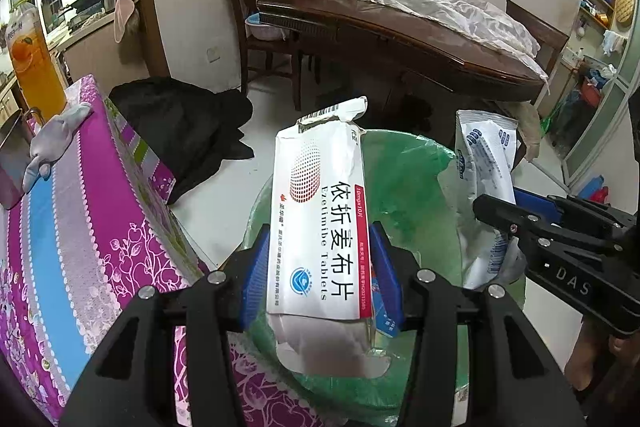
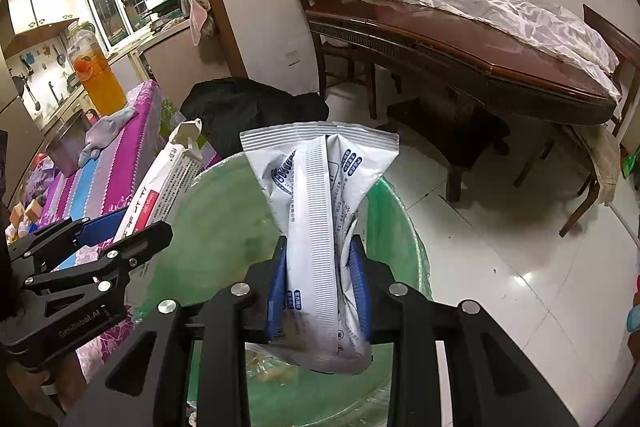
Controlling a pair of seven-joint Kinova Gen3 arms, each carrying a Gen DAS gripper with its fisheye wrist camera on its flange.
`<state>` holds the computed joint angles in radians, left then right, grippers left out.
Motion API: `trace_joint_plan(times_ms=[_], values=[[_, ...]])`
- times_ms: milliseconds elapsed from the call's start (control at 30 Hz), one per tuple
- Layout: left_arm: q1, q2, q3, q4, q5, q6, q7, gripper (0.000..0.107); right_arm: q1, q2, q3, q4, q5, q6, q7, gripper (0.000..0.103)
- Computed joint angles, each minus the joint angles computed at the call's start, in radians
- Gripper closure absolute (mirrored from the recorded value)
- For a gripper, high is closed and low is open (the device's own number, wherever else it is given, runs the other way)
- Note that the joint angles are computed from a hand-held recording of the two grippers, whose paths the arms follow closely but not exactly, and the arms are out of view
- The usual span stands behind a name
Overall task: Collect trash
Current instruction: 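Open both tools to drop the medicine box and packets into the bin, then grasp the orange-white wrapper with the left tool while the right tool grasps a white glove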
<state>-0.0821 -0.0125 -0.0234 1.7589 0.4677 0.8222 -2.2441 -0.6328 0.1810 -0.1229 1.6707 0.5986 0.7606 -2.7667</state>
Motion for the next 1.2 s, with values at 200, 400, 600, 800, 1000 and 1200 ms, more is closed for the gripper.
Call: trace_joint_plan(times_ms=[200, 400, 600, 800, 1000, 1200], values=[[0.008, 0.005, 0.007, -0.005, -0.029, -0.016, 0.029, 0.048, 0.002, 0.000, 0.006, 0.007, 0.003, -0.010, -0.010, 0.053], [0.012, 0.010, 0.010, 0.003, -0.057, -0.043, 0.057, 0.036, 0.000, -0.022, 0.004, 0.034, 0.063, -0.024, -0.082, 0.046], [0.012, 0.011, 0.012, 0.003, -0.058, -0.044, 0.055, 0.036, 0.012, -0.019, -0.005, 0.034, 0.051, -0.033, -0.070, 0.046], [0.014, 0.011, 0.013, 0.005, -0.060, -0.046, 0.057, 0.036, 0.005, -0.017, -0.004, 0.031, 0.060, -0.028, -0.079, 0.046], [-0.001, -0.005, -0.004, 0.014, -0.043, -0.033, 0.027, 0.036, -0.034, -0.030, -0.009, 0.031, 0.150, 0.000, -0.155, 0.040], [-0.070, -0.043, -0.078, 0.045, -0.002, -0.017, -0.062, 0.033, -0.086, -0.040, -0.050, 0.021, 0.276, -0.029, -0.251, 0.030]])
